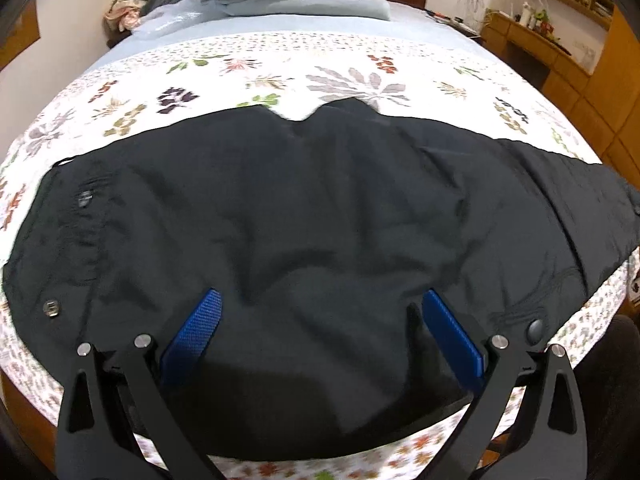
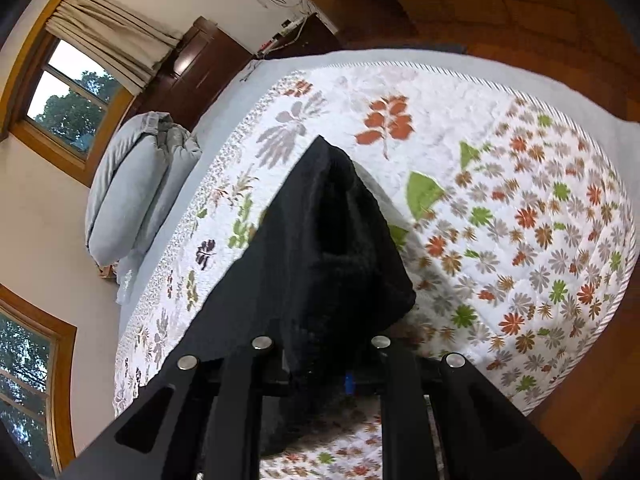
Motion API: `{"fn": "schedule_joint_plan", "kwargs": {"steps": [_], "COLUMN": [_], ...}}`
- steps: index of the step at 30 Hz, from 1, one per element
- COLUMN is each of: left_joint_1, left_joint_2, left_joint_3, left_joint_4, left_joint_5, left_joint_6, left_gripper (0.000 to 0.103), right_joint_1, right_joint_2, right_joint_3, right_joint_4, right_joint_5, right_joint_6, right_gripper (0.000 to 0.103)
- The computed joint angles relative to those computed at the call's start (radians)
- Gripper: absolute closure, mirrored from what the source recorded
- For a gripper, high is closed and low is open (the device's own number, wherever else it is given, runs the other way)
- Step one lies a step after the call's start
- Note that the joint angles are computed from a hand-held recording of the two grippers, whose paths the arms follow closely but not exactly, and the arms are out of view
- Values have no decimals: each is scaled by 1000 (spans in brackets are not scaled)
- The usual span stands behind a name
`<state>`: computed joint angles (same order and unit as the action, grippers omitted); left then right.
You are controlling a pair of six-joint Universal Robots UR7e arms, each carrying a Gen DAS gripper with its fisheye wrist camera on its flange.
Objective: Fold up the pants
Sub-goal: 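Grasp the stacked leg ends with the right gripper and lift them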
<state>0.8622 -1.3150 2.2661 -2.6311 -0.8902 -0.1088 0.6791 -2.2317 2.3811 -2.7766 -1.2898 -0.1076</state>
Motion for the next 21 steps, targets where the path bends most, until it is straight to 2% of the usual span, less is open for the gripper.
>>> {"fn": "schedule_joint_plan", "kwargs": {"steps": [6,7,8,13,21], "left_joint_1": [30,28,26,37,54], "left_joint_2": [-13,-9,-3,-9,-20], "left_joint_3": [5,6,5,5,-2], "left_joint_4": [-18,-19,-18,-34,-36], "left_joint_5": [-6,0,8,-16,-59], "left_joint_6": [25,30,38,47,38], "left_gripper": [3,3,3,3,3], "right_joint_1": [175,223,230,487,753], "right_joint_2": [42,54,54,136,254], "right_joint_3": [-10,-13,-13,-41,-86], "right_joint_4": [-89,-112,-117,-205,-242], "right_joint_5": [-135,-173,-184,-384,-536], "right_joint_6": [50,49,35,-11,-59], "right_gripper": [87,87,87,87,87]}}
